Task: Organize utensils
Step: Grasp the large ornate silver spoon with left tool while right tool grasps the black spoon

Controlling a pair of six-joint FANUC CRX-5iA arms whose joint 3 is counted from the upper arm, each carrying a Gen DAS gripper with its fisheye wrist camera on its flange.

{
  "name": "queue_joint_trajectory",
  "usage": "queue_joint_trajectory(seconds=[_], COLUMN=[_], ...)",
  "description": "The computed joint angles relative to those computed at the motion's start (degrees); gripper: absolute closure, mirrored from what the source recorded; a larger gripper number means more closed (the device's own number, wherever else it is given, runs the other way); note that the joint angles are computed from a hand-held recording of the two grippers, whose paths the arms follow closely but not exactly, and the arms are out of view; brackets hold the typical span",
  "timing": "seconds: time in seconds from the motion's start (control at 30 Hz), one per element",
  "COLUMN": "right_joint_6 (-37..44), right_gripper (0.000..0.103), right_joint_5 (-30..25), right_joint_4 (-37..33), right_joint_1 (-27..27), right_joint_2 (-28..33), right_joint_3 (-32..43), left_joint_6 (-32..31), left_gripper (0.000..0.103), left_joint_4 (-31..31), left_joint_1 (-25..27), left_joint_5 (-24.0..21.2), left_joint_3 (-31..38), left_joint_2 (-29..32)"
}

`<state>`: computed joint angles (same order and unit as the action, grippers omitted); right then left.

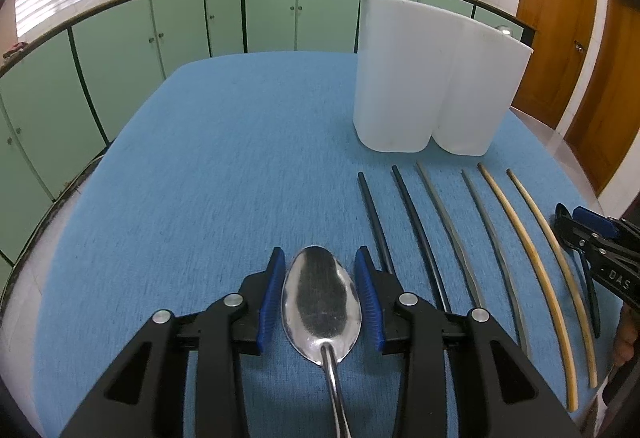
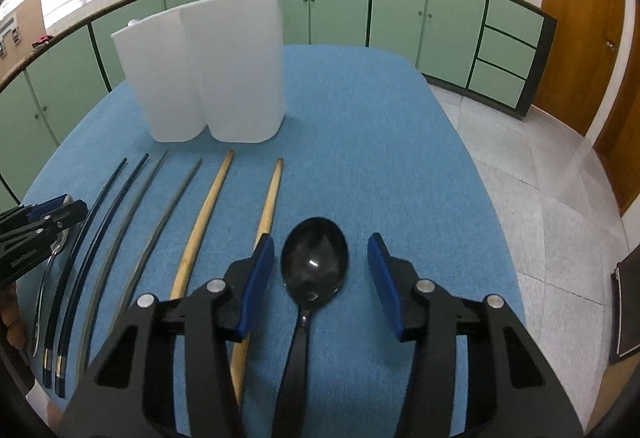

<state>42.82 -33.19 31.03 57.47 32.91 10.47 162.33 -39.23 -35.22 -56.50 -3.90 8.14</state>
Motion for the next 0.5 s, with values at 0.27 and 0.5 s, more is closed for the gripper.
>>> queue_joint_trajectory(seconds=[0.27,0.5], right_joint_6=[1.8,-8.1], right_gripper=[0.071,0.071], right_joint_5=[-0.4,8.4], right_joint_4=[-2.9,7.7], right_joint_1=[-0.4,-1.1], right_joint_2=[0.0,-5.0], right_joint_3=[0.7,-8.5], left_joint_6=[0.3,3.8], left_gripper=[0.069,0.070], left_joint_4=[-0.1,-6.1], left_joint_1=[0.0,-3.4], left_joint_5=[0.9,2.4], left_joint_3=[-0.6,-2.5], left_joint_2=[-0.6,-3.3])
